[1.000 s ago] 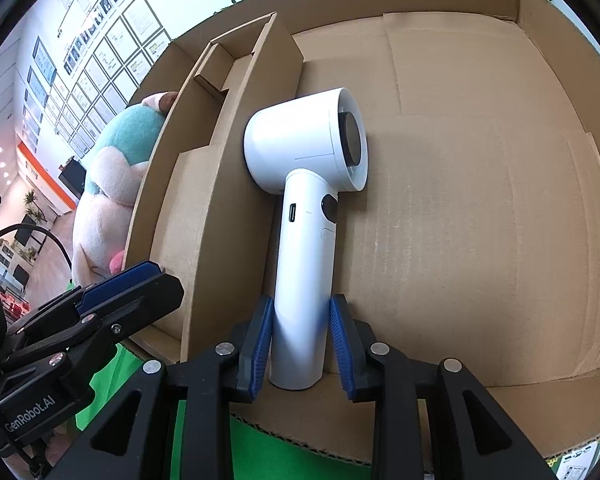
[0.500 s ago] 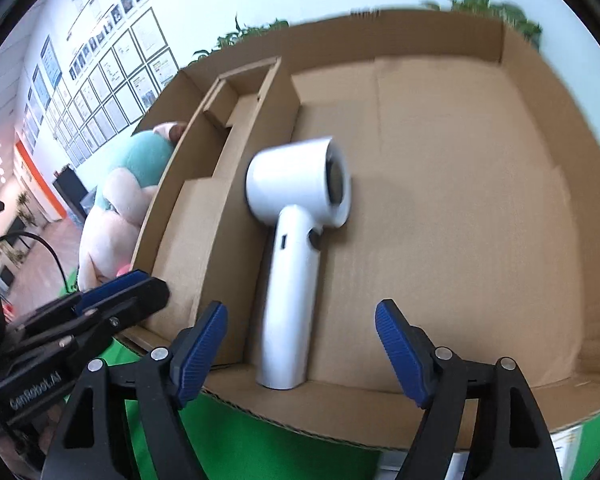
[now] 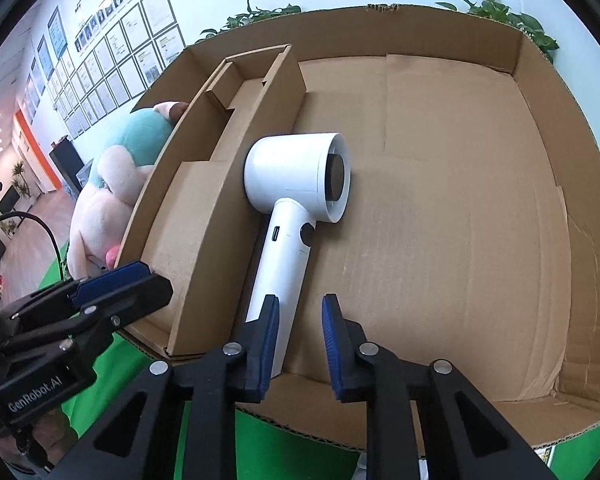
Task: Organize objects
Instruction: 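Lower the hair dryer into the box beside the insert and open the right gripper, then move both grippers back toward the green-and-white medicine box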
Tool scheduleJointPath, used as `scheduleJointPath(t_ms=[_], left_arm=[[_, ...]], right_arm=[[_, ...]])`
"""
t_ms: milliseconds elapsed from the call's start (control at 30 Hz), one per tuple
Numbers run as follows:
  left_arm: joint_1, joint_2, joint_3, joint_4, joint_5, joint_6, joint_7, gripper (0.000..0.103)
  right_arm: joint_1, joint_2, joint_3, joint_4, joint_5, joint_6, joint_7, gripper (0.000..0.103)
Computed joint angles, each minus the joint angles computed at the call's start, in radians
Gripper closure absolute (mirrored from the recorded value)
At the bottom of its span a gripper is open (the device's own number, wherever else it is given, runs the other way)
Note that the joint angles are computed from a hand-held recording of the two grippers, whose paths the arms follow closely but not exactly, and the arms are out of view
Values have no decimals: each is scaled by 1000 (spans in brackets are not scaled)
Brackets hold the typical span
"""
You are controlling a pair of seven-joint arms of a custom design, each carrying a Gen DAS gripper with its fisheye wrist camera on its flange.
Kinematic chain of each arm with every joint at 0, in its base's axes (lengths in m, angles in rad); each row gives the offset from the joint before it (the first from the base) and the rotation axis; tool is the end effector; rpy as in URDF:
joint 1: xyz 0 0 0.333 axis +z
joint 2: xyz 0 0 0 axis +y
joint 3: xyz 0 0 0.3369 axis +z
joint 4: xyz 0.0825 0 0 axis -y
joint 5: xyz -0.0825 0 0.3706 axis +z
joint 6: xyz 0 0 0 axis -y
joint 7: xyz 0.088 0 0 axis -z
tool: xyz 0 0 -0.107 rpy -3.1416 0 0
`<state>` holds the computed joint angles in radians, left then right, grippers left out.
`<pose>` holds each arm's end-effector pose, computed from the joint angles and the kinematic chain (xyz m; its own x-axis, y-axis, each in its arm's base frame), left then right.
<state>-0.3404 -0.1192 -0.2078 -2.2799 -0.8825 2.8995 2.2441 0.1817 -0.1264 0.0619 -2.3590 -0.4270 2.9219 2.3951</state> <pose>0.4670 -0.2350 0.5015 -0.5059 -0.8281 0.2416 -0.6824 0.2129 -0.6993 0.4933 0.1503 0.4836 -0.1232 -0.9746 -0.1870 -0.7482 0.2150 -0.6277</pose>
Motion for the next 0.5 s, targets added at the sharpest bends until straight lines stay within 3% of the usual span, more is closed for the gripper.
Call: scheduleJointPath(t_ms=[100,233,267,333,367,433,500], left_arm=[[1,-2,-1,-4,7,8,-4,71],[-14,-22,4,-16,-26,29,38,68],[-21,-34,2,-27,-33,56,55,65],[-52,-58,4,-51,-73,138,109,47],[-76,-68,12,-63,-100,180,141,41],[-149,-85,44,-83,-171,281,220,25],[-273,-103,118,-103,-233,384,293,24]], right_arm=[[-11,-15,9,-17,-28,5,32,82],[-69,-60,61,-45,-189,20,201,77],[-97,-88,91,-56,-261,-1,274,70],[-165,-153,164,-86,-444,-26,458,17],[-194,-197,198,-110,-542,-34,554,4],[-207,-264,239,-142,-651,-86,659,0],[-187,-331,253,-181,-689,-143,711,0]])
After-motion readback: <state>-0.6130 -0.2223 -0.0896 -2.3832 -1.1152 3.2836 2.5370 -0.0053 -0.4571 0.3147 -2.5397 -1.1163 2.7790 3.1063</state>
